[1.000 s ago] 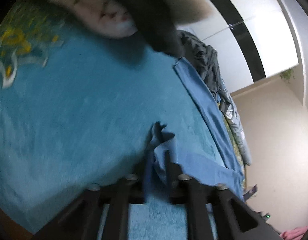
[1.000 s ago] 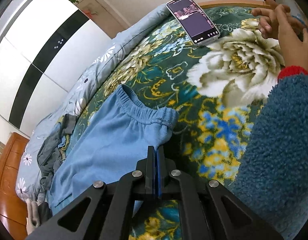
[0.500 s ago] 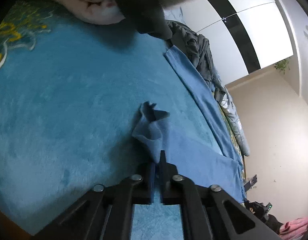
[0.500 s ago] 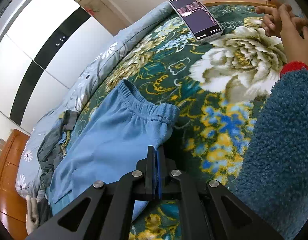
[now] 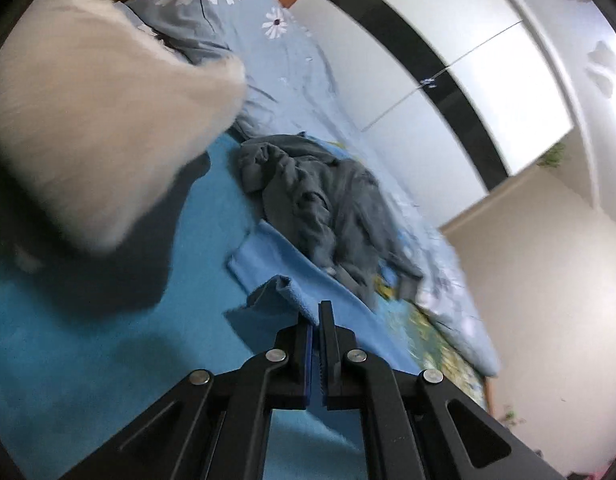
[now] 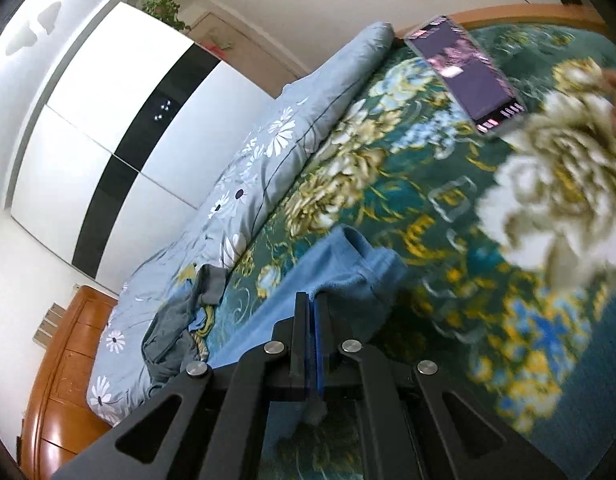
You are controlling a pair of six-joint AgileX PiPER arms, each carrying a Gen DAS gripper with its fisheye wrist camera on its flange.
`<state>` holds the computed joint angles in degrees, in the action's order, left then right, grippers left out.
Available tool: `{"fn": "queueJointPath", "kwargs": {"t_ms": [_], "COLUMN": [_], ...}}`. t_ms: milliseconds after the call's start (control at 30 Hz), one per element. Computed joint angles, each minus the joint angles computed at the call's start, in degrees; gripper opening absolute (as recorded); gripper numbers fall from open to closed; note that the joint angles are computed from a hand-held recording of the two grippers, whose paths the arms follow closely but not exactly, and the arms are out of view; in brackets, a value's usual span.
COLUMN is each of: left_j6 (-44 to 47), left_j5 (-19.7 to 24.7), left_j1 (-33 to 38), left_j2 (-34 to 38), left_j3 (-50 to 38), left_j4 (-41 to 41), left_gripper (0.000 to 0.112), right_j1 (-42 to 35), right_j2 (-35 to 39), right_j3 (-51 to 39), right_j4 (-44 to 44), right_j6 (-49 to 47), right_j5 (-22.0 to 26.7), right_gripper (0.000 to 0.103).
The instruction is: Fold clothes
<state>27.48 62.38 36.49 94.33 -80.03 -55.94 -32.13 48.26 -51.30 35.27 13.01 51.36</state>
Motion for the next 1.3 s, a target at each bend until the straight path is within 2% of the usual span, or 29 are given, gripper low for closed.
{"fn": "queueJointPath", "kwargs": {"t_ms": [67,133,200,333,400,567,667,767,833,867,900,967,1033,1133,1200,1300], "left_j6": [-8.20,-17.36,-21.34,-29.15,-30.99,-30.87,-25.50,-19.32,-16.16,-14.21,-11.81,-8.71,-9.88,-10.99,-9.38,-6.64], "left_j5": [-4.89,-5.68,-4.60,0.39,2.32,3.59,2.14,-0.40,-3.36,-4.94,-6.58,-8.88,-9.76,-10.54,-10.38,-11.34], "left_j1": [-6.49,-11.28,-13.90,-18.65,-19.46,-20.38,-19.58,-17.49,-16.43,-15.78,-14.97,-13.78,-13.94,-13.60,-12.48,-11.66], "left_j2": [6.29,14.09,19.22,30.47,34.55,39.43,37.73,32.51,27.85,25.59,23.03,19.22,17.99,16.18,16.54,17.72], "left_j3": [-7.37,-17.11,-23.47,-38.89,-44.35,-51.57,-48.06,-39.22,-32.16,-28.44,-24.11,-17.72,-15.05,-9.60,-7.47,-6.77], "left_j4": [6.68,14.33,18.67,27.22,27.74,29.15,25.80,21.23,20.61,19.55,18.00,16.22,18.05,18.51,14.49,9.17], "left_gripper": [0.003,0.003,0.003,0.003,0.003,0.003,0.004,0.014,0.042,0.051,0.053,0.056,0.057,0.057,0.057,0.057], "right_j1": [5.13,8.79,12.01,14.29,14.22,14.96,15.58,16.28,16.04,15.85,15.65,15.65,15.84,16.61,16.93,15.08], "right_j2": [6.51,13.13,19.38,29.38,33.08,39.49,41.84,41.89,40.88,40.32,39.46,36.20,31.08,23.10,17.99,12.15], "right_j3": [-3.43,-7.35,-11.46,-18.82,-21.47,-24.28,-24.53,-23.79,-23.30,-23.07,-22.64,-20.42,-16.22,-10.07,-5.79,0.38], "right_j4": [-3.58,-6.81,-10.61,-14.04,-14.31,-17.30,-18.65,-19.23,-17.93,-17.09,-16.25,-15.33,-14.04,-14.54,-16.64,-15.00], "right_j6": [3.85,6.93,10.34,13.19,13.63,15.55,15.76,14.16,12.01,10.81,9.77,8.52,7.04,7.53,9.96,9.75], "right_j5": [-3.25,-4.94,-6.04,-6.09,-5.80,-5.98,-6.22,-7.20,-7.77,-8.03,-8.34,-9.99,-12.04,-13.70,-13.05,-11.77], "right_gripper": [0.001,0.001,0.001,0.001,0.001,0.001,0.002,0.003,0.003,0.004,0.005,0.025,0.036,0.038,0.040,0.042]}}
